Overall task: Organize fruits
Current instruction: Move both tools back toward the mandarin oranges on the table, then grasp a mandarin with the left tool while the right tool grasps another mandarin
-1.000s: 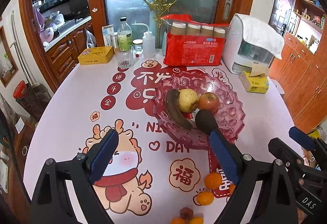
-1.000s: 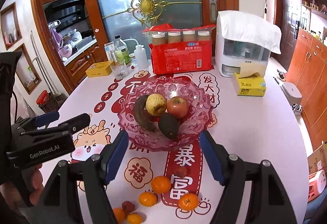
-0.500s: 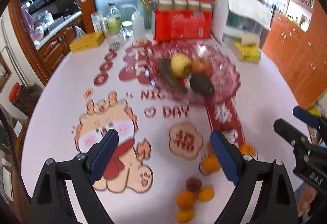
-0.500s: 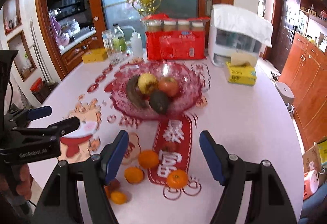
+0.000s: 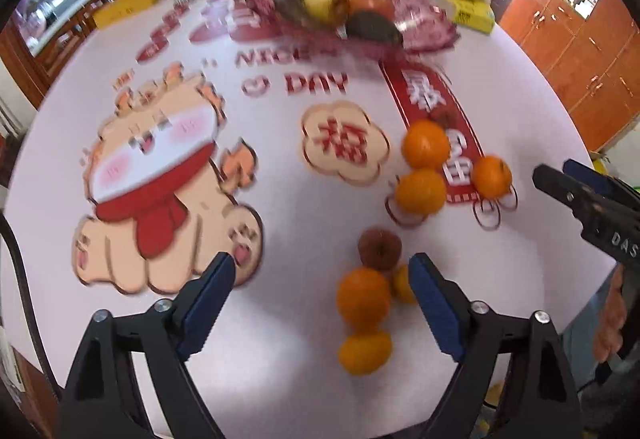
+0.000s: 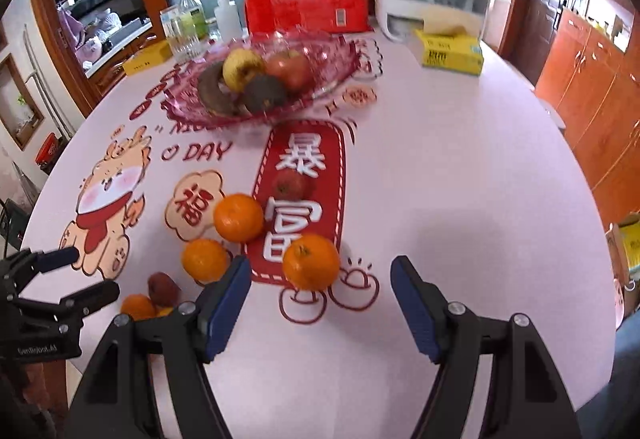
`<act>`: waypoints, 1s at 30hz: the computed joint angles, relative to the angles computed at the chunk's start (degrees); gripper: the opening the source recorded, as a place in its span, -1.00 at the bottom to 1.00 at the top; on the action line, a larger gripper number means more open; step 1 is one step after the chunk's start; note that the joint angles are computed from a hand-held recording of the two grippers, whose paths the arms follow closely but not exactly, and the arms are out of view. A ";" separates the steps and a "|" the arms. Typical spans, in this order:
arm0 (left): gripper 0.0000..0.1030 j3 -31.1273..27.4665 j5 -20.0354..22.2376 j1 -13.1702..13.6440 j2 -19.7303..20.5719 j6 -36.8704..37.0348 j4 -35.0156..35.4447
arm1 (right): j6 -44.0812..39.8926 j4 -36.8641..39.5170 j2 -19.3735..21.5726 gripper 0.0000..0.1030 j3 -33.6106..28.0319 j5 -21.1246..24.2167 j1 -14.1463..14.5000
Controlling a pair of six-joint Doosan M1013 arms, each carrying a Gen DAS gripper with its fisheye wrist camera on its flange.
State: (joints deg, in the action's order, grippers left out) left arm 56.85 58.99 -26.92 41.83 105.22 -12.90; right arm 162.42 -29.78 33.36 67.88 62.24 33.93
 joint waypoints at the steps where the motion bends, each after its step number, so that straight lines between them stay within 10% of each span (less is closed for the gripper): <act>1: 0.61 -0.03 0.65 0.08 0.19 0.24 -0.63 | 0.09 0.51 0.01 0.41 0.30 -0.06 -0.08; 30: -0.34 -4.09 10.72 1.42 4.26 3.65 -11.07 | -4.89 8.31 2.68 0.38 -0.01 -3.54 -2.71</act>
State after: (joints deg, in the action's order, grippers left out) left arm 52.76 69.72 -25.49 46.08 108.86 -23.97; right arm 157.54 -21.47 36.04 67.87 58.70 31.23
